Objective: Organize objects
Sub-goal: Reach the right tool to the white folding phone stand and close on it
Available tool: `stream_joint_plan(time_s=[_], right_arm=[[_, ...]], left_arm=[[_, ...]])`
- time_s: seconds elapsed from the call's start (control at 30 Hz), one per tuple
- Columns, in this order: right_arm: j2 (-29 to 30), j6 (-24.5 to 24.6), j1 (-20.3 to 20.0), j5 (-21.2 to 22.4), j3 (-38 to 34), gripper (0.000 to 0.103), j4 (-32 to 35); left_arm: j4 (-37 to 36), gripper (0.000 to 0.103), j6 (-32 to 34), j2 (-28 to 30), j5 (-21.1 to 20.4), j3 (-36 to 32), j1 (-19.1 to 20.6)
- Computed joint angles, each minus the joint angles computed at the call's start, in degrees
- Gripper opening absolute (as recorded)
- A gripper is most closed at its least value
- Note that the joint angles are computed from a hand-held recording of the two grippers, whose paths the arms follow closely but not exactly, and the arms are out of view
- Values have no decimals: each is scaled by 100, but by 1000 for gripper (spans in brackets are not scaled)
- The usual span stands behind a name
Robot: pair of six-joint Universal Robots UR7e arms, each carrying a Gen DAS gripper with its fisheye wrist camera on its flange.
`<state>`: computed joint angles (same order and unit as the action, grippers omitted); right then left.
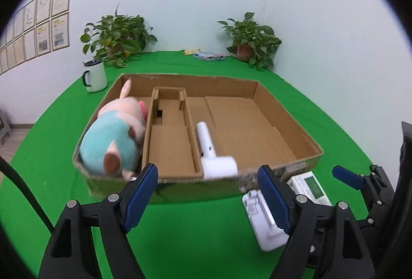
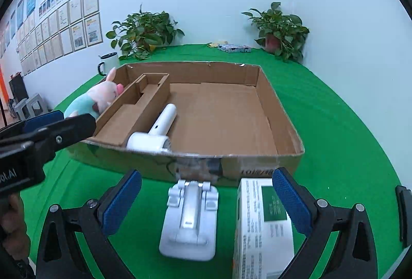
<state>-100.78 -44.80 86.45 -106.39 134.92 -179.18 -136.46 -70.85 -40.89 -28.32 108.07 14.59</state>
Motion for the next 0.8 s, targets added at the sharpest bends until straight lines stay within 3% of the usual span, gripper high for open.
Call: stream_joint_plan(time_s=[0.1,0.3,0.57,0.67,0.8], right_arm=[[-148,-69,-43,-2,175,102,-63],[-300,-214,-33,52,290,102,96],[-615,-52,-423,751,242,102,1687],[-372,167,-494,607,177,102,1735],[2,131,-580,142,123,102,1268]], left_arm=[[668,79,-608,-64,-48,-9,-46],[1269,79,-1119,-185,-120,74,-220],[1140,79,-1135,-365,-430,369,-228],[1071,79,-1157,-383,-585,444,-174],[1071,79,-1204,-380,-670,503,-122]])
